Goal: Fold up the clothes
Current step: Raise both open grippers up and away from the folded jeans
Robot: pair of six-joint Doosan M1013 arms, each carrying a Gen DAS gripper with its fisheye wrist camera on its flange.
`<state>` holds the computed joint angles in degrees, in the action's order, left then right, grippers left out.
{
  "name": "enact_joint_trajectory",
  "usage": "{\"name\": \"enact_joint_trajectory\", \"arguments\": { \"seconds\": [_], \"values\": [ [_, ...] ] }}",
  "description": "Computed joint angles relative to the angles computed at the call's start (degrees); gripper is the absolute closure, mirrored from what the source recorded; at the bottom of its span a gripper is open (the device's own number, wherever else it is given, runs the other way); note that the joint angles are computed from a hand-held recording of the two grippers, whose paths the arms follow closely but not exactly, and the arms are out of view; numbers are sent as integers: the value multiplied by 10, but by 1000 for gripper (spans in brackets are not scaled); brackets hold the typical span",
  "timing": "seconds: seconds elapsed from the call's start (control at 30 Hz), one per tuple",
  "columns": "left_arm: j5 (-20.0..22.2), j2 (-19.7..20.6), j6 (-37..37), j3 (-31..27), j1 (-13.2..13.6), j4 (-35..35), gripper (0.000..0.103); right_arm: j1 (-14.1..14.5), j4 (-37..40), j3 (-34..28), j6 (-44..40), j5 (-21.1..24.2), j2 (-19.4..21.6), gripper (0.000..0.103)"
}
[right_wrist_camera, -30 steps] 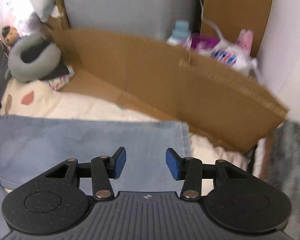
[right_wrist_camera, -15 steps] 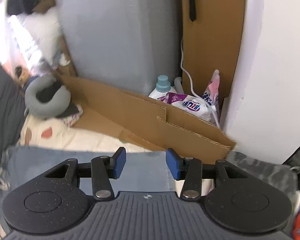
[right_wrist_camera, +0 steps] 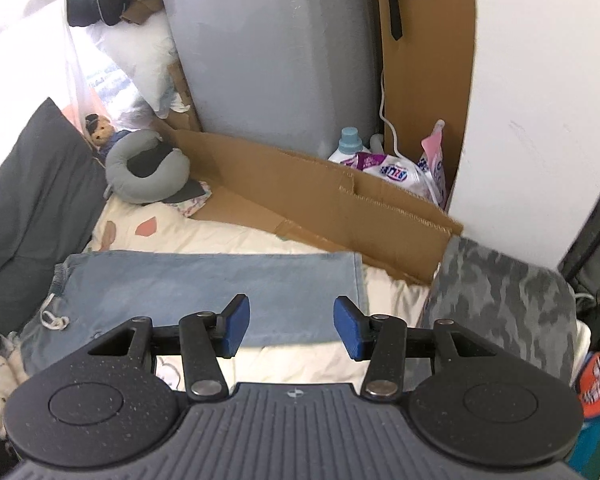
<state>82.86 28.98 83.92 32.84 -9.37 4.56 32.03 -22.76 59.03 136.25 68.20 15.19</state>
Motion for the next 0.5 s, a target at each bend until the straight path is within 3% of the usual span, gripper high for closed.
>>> {"name": "enact_joint_trajectory", "arguments": {
  "seconds": [0.13, 0.23, 0.5],
  "values": [
    [-19, -32, -4, 38, 1, -5, 36, 11, -8, 46, 42, -21, -35, 49],
    [-43, -58, -6, 76, 0, 2, 27, 21, -20, 80, 77, -35, -62, 48],
    [-64, -98, -12, 143, 3, 1, 27, 52, -65, 136, 147, -40, -106, 46]
  ]
}}
